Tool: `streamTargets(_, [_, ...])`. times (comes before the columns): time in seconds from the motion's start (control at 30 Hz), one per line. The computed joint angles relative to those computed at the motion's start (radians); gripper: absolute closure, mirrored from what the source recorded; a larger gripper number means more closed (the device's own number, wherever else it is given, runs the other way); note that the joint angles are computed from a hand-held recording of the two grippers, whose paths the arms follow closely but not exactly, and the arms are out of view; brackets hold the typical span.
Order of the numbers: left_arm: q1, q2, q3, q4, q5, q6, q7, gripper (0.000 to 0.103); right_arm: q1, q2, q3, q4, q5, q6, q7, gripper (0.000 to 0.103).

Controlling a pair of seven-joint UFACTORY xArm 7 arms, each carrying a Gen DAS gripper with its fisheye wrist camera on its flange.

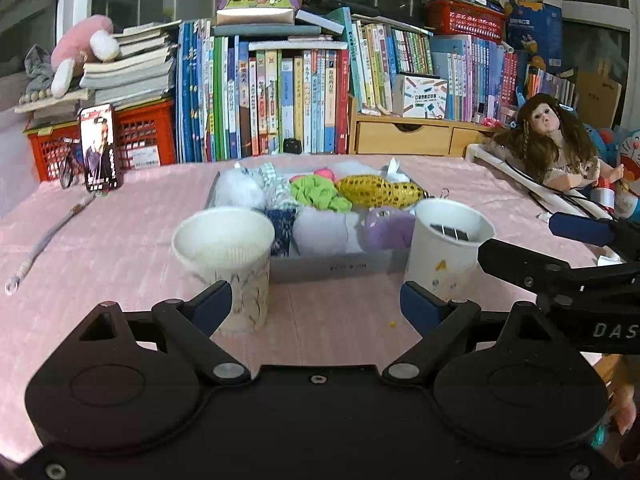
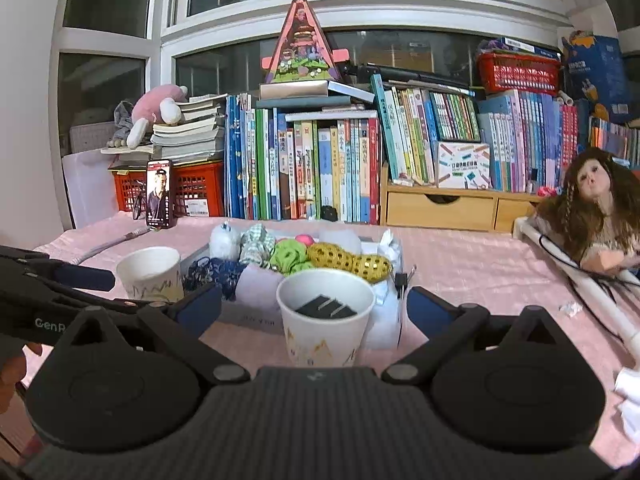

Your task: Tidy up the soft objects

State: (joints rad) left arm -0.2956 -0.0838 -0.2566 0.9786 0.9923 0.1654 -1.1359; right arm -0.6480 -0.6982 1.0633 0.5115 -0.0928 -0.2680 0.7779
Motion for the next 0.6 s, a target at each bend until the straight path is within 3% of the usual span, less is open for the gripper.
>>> streamTargets(0.2, [0.01,-0.01,-0.01,-0.055,0.044,-0.005,-0.106,0.013,-0.016,-0.046,0.055,-0.041,0.021,-0.002,0.058,0.0])
streamTargets(0.4, [0.007,0.001,-0.017,-0.059,0.207,0.051,-0.267,0.013,-0.031,-0.066,0.086,-0.064,-0.002,0.018,0.113,0.0])
streamTargets(0.6, [-0.028,0.028,0.007,-0.056,0.258,0.091,-0.322,0.013,-0.047,-0.072,0.113,-0.073,-0.031,0.035,0.162,0.0])
